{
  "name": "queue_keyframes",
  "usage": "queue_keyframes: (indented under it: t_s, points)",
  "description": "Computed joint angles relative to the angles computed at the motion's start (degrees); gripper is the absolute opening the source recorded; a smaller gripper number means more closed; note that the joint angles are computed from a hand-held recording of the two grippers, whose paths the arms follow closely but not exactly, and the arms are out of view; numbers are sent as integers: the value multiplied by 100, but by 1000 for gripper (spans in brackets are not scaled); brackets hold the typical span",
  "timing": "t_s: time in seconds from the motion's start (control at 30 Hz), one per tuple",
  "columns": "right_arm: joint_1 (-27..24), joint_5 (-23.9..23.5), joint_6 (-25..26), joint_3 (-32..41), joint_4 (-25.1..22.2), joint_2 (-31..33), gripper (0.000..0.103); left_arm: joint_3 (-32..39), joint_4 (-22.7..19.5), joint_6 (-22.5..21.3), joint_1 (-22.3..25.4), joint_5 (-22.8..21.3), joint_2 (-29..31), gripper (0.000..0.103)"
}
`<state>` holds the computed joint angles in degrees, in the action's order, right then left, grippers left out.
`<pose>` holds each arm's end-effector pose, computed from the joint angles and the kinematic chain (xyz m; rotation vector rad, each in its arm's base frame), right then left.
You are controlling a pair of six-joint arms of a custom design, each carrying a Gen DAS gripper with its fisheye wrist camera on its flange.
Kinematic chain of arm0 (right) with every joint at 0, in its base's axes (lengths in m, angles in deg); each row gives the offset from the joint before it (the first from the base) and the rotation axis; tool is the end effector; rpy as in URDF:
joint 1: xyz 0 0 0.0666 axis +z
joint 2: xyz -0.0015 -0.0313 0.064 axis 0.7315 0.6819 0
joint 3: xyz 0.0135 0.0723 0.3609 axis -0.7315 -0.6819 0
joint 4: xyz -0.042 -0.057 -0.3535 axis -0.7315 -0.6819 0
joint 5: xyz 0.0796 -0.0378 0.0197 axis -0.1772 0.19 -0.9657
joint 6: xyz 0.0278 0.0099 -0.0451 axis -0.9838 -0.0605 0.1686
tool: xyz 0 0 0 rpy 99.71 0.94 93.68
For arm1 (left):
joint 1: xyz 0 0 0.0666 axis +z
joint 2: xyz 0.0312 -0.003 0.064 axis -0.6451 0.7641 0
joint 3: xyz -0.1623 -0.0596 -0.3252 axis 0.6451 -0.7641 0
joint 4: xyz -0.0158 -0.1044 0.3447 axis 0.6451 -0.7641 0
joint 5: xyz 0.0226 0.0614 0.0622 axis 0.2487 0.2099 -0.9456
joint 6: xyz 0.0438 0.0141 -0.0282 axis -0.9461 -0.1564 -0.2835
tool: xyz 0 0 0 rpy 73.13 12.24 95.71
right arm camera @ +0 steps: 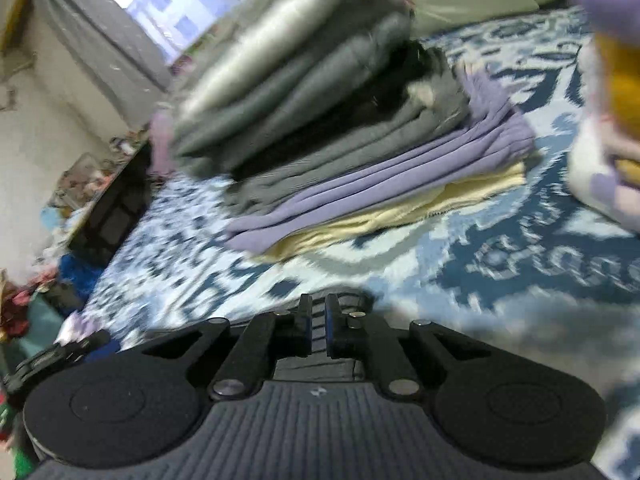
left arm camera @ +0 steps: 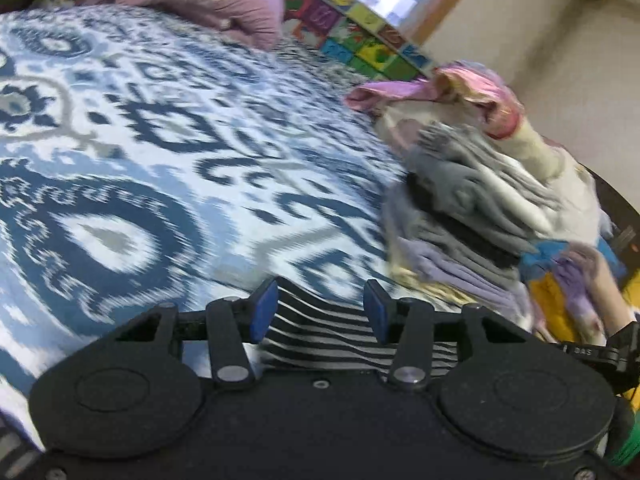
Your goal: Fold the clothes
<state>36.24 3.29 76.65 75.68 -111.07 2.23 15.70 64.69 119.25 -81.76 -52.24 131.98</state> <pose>0.3922 -0.0488 0.3263 -0.0970 2.3056 0.9049 0.2504 -0.2044 0.3297 -0.4201 2.0976 -0.5505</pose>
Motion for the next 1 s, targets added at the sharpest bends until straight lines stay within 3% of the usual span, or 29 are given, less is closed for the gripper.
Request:
queue_keyframes:
  t_s: [0.07,0.23,0.4,0.53,0.6,0.63,0.67,0.73,0.8,0.93,0.97,1.0]
  points:
    - [-397,-250,512,-173,-458,-412,10,134,-42,20,-414,-178,113,46]
    - [-1769,-877,1409,-946,-1286,-1336,10,838,77,-52,-1591,-507,1165,46]
    - [-3002,-1299,2152,-1727,-1950,-1732,11,1867,130,-491,-2407,-187,2436,45]
    - [-3267,-995,2599,-2093,-2187,-1975,10,2617,186,-700,-2514,449,3234,43]
    - [-3229,-737,2696,-2200,-2169,-2118,7,2936,-111,-353,-2364,552,3622,43]
    - [-3244,-698,2770,-2262,-2120,-2161,7,3065,-246,-121,-2260,613,3823,26]
    - [-3282,-701,2821,-2292,-2113,-2157,5,2969,-93,275,-2151,664,3831,21]
    - [-3370,-737,2878,-2279,-2208,-2115,4,2459,658,1052,-2063,669,3514,25]
    - [-3552,-800,3090,-2270,-2381,-2062,3,2389,756,1230,-2108,445,3409,33]
    - [-3736,-922,3190,-2296,-2436,-2159,5,2540,1183,1149,-2106,1077,3727,41]
    - [-3778,-951,3210,-2311,-2430,-2202,8,2686,1004,1149,-2124,990,3833,41]
    - [-3846,-950,3229,-2324,-2426,-2251,9,2857,613,1213,-2157,703,3910,26]
